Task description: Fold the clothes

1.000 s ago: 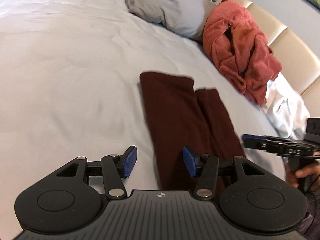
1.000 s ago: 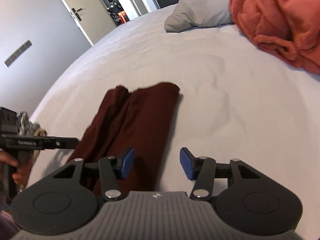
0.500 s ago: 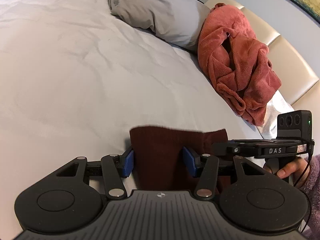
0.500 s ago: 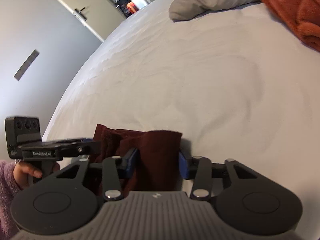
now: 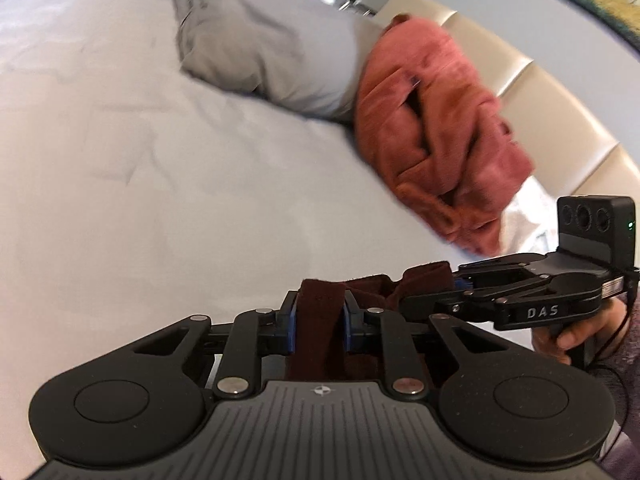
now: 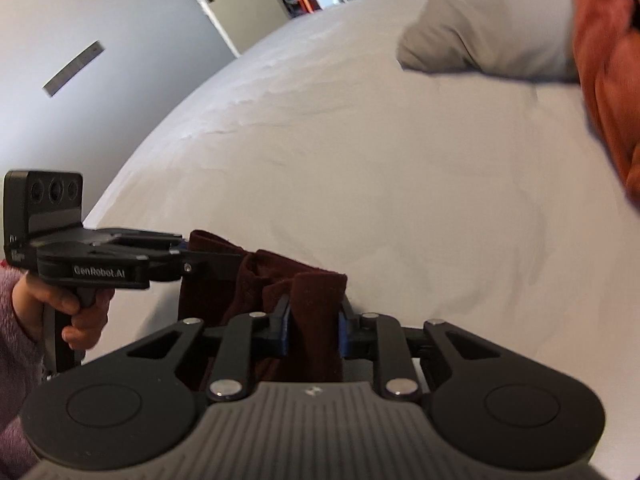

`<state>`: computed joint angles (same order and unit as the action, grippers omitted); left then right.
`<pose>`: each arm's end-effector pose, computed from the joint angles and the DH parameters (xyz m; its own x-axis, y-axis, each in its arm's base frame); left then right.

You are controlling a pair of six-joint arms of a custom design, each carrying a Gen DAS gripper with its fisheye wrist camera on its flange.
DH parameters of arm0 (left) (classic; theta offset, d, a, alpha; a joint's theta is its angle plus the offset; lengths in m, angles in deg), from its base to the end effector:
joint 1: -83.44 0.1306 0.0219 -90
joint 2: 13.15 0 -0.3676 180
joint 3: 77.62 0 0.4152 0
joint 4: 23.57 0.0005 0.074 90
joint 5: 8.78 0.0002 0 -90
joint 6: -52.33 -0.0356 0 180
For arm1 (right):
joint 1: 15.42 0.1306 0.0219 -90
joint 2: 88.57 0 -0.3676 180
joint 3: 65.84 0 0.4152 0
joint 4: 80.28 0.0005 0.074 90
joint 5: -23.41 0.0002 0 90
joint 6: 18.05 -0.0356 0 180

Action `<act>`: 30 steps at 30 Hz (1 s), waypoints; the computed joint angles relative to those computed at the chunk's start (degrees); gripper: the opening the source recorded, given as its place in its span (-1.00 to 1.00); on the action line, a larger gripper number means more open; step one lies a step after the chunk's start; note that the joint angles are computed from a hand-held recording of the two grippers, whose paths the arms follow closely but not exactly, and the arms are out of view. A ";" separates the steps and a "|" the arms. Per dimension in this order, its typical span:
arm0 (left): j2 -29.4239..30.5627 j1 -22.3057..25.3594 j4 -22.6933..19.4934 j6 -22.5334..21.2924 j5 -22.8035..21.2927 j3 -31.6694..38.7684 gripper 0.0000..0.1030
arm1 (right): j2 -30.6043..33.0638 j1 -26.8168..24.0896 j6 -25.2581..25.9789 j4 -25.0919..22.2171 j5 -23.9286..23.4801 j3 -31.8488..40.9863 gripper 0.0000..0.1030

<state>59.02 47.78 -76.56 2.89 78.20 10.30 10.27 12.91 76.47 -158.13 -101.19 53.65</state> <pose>0.3226 -0.2298 0.5268 -0.7299 -0.2755 -0.6256 0.0967 0.8644 -0.4934 0.4507 0.2654 0.5533 -0.6855 -0.4432 -0.5776 -0.7176 0.5453 0.4331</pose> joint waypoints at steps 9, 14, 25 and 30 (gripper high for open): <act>-0.62 -10.04 -11.12 -4.38 -7.60 11.36 -0.65 | -5.87 0.01 8.98 -7.05 -0.11 4.24 -0.53; 0.55 -18.28 -17.06 -3.92 -13.68 16.60 -0.66 | -10.90 0.63 14.15 -10.44 0.78 3.30 -0.53; 2.69 -36.78 -28.74 1.72 -22.40 20.80 -0.69 | -25.73 1.46 24.79 -14.95 -0.02 -8.05 -0.54; 3.29 -43.83 -31.23 5.97 -24.16 19.56 -0.76 | -32.62 2.59 29.15 -16.11 0.48 -14.99 -0.55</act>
